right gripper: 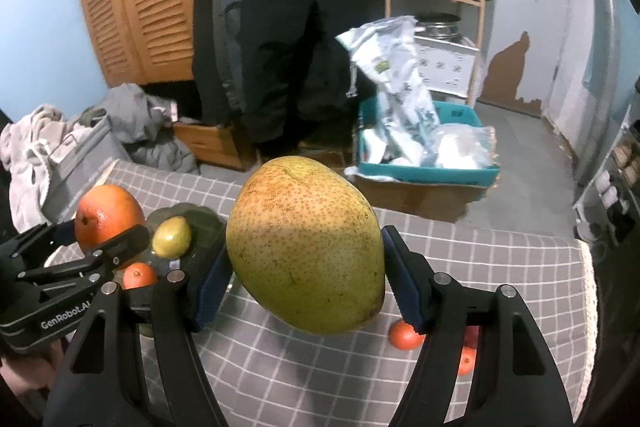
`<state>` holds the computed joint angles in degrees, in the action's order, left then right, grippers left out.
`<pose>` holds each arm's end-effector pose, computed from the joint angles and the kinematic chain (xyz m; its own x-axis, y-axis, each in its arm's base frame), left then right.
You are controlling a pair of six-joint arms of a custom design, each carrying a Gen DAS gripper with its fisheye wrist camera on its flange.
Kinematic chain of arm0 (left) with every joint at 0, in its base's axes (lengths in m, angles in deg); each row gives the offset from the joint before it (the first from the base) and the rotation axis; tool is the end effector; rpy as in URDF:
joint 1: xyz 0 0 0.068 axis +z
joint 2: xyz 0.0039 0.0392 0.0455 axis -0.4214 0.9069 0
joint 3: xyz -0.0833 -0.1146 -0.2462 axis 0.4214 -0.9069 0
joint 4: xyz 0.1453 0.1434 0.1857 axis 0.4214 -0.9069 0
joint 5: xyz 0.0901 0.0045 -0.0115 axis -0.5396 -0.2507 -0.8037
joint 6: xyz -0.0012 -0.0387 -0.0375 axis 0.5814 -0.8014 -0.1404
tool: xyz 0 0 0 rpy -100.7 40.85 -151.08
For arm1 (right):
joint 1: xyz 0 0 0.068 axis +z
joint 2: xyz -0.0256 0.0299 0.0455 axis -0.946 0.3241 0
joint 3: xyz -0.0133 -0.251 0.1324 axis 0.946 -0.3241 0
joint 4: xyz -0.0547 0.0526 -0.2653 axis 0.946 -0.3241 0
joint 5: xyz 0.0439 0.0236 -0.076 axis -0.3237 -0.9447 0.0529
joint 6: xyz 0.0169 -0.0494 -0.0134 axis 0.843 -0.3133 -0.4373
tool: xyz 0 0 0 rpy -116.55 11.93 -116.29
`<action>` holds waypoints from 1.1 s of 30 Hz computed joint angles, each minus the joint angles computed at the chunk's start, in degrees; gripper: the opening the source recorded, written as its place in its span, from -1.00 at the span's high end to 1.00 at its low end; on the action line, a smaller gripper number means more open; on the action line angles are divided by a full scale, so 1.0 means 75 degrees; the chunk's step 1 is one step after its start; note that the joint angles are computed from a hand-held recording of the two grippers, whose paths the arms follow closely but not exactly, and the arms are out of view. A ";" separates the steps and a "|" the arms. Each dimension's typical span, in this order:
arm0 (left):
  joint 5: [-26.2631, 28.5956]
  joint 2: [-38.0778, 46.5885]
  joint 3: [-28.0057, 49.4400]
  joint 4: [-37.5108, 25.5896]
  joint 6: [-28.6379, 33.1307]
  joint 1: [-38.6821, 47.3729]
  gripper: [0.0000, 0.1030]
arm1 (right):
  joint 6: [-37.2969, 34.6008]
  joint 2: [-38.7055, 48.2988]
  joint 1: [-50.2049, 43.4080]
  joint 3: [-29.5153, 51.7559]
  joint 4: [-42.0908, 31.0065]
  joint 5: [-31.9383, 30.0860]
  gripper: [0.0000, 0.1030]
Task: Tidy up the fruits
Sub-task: 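Carry the orange and mango in both tools over the green bowl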
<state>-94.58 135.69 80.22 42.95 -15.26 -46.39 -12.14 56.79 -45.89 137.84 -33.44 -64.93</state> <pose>0.2547 -0.0883 0.2417 -0.6934 -0.2093 -0.6894 -0.1937 0.9758 -0.1014 0.3095 0.1463 0.3007 -0.6769 -0.2313 -0.6988 -0.3835 0.9211 0.0665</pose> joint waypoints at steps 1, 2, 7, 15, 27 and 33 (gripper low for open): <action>0.0056 -0.0005 -0.0041 0.0015 0.0034 0.0116 -0.32 | 0.0022 0.0092 0.0069 0.0051 0.0016 -0.0001 -0.37; 0.0112 -0.0022 -0.0122 0.0045 0.0068 0.0253 -0.32 | 0.0048 0.0194 0.0162 0.0098 0.0046 0.0019 -0.37; 0.0276 -0.0052 -0.0416 0.0130 0.0200 0.0736 -0.32 | 0.0149 0.0802 0.0563 0.0457 0.0100 0.0068 -0.37; 0.0619 0.0088 -0.0852 0.0367 0.0429 0.1548 -0.32 | 0.0255 0.1583 0.0996 0.0834 0.0213 0.0000 -0.37; 0.1187 0.1210 -0.1103 0.0859 0.0582 0.2210 -0.32 | 0.0355 0.2829 0.1377 0.1467 0.0165 -0.0148 -0.37; 0.1502 0.1734 -0.1163 0.1007 0.0539 0.2447 -0.32 | 0.0356 0.3382 0.1419 0.1681 0.0161 -0.0334 -0.37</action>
